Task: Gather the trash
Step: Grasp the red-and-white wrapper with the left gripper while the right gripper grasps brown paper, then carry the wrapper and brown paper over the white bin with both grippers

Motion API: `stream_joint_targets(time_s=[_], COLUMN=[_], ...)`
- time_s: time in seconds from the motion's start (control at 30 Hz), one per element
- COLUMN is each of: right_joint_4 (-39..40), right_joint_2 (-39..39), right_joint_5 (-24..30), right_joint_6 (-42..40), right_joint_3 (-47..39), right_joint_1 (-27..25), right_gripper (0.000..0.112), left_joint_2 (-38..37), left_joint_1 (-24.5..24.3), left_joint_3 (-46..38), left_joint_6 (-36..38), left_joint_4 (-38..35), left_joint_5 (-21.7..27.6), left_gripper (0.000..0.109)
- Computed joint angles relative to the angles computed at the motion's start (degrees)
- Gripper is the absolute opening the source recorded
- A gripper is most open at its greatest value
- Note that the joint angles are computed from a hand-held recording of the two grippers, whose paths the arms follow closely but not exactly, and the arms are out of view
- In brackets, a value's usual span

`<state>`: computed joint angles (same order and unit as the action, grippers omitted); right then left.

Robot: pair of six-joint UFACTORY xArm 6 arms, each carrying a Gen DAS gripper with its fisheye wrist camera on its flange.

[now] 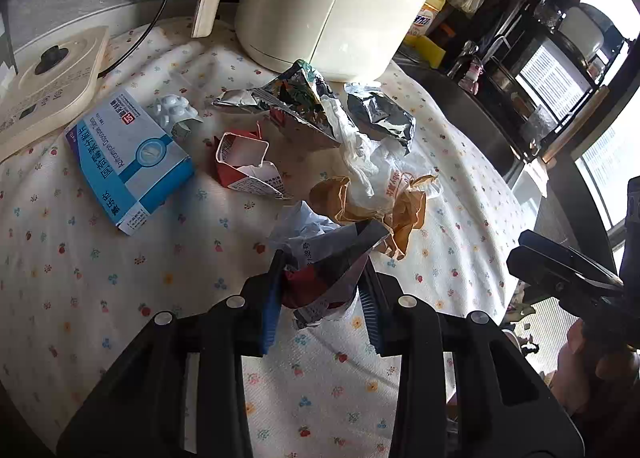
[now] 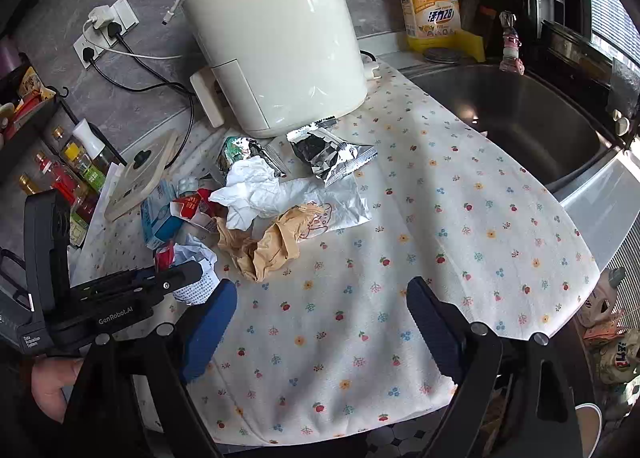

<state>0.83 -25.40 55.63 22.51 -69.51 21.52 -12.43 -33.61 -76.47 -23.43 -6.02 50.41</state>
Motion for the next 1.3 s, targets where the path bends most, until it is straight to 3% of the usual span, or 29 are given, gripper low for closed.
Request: stream_joint_targets(time_s=[0.47,0.5,0.53,0.63,0.8,0.93,1.17,1.3], right_joint_4=[0.3,-0.2,-0.7,2.2,3.8,5.4,7.3,9.2], right_joint_2=[15.8,16.9,18.0,17.7,12.8,5.7,-9.6,-18.2], right_joint_5=[2.6,3.6,5.3,5.0,5.8,6.5,10.7,15.5], right_joint_6=[-6.1,-6.3,-6.8,-9.0,-12.5,-12.8,-13.3,-15.5], right_joint_3=[-11.9,-12.7,-14.0,-14.3,-11.7,-6.6,2.5,6.2], right_joint_1=[4.6,4.9,5.1,5.0,5.2,2.4,-8.9,-18.9], right_gripper=[0.074,0.048,0.029,0.019,0.018,0.018,0.017,0.018], left_joint_2=[-13.9,-14.5,-15.1,-15.9,-14.3,-10.3,-0.4,6.7], left_joint_1=[5.8,6.0,6.2,6.4,5.4,2.3,-7.1,-13.0], left_joint_3=[11.5,12.0,12.5,13.0,11.6,7.3,-3.2,-10.9], left_joint_6=[-5.2,-5.4,-5.6,-5.8,-6.3,-7.3,-7.6,-6.1], left_joint_4=[3.2,3.3,3.4,3.7,4.3,5.5,6.1,4.9], left_joint_5=[-0.6,-0.4,-0.2,0.3,-0.8,-2.5,-2.7,-2.0], left_gripper=[0.037,0.037,0.037,0.037,0.037,0.037,0.037,0.037])
